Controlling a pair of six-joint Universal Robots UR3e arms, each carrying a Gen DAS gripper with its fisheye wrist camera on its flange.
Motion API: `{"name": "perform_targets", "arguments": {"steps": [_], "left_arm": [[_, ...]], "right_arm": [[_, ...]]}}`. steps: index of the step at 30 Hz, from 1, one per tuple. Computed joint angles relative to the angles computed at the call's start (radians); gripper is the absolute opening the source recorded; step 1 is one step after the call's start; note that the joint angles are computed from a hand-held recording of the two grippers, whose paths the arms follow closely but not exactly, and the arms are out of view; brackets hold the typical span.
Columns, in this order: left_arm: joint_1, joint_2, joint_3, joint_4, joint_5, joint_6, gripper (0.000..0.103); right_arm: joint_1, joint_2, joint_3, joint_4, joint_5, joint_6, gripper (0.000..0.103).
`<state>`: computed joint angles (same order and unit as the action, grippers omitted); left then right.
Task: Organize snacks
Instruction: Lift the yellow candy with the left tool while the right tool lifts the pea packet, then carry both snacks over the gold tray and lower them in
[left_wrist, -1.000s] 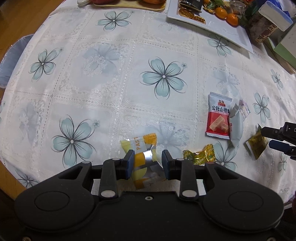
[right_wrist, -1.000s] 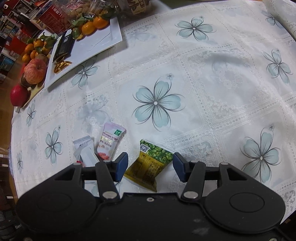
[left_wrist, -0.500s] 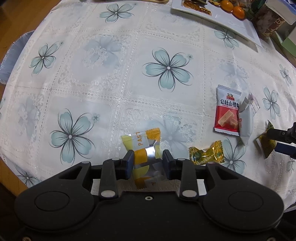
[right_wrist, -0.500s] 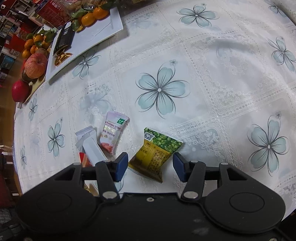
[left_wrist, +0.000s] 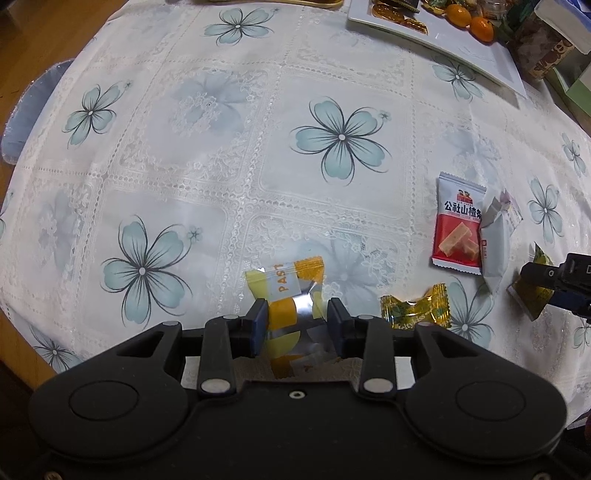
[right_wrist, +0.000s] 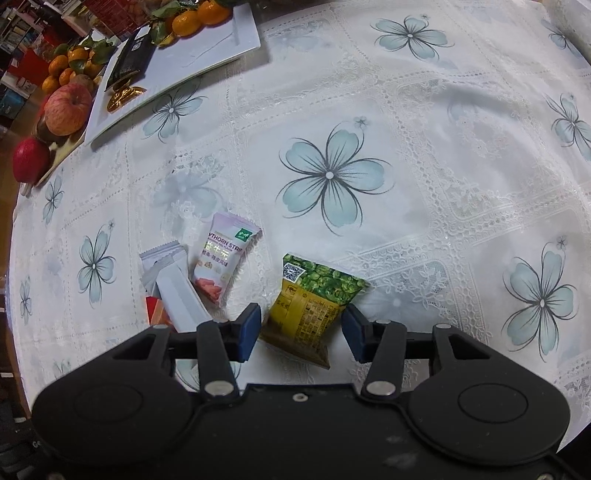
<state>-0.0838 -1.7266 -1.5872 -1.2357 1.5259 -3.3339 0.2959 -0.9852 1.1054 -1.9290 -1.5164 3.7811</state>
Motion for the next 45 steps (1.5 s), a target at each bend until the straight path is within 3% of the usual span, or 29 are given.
{"name": "perform_targets", "arguments": {"steps": [14, 18, 27, 36, 41, 45], "left_arm": [[-0.023, -0.037, 0.01, -0.001, 0.019, -0.028, 0.047], [-0.019, -0.039, 0.017, 0.009, 0.005, -0.041, 0.041], [-0.043, -0.014, 0.034, 0.029, -0.002, -0.035, 0.04], [-0.116, 0.1, -0.046, 0.124, 0.055, 0.029, 0.04], [-0.127, 0.235, -0.132, 0.11, 0.022, 0.032, 0.04], [-0.125, 0.327, -0.19, 0.025, -0.04, 0.027, 0.04]], "right_arm": [[0.013, 0.006, 0.005, -0.024, -0.021, -0.04, 0.034], [0.009, -0.01, 0.023, -0.034, -0.015, -0.039, 0.033], [-0.015, -0.082, 0.101, -0.1, 0.002, -0.017, 0.032], [-0.009, -0.254, 0.284, -0.197, -0.014, 0.002, 0.032], [0.066, -0.399, 0.427, -0.274, -0.096, 0.029, 0.032], [0.083, -0.535, 0.568, -0.294, -0.037, 0.09, 0.032]]}}
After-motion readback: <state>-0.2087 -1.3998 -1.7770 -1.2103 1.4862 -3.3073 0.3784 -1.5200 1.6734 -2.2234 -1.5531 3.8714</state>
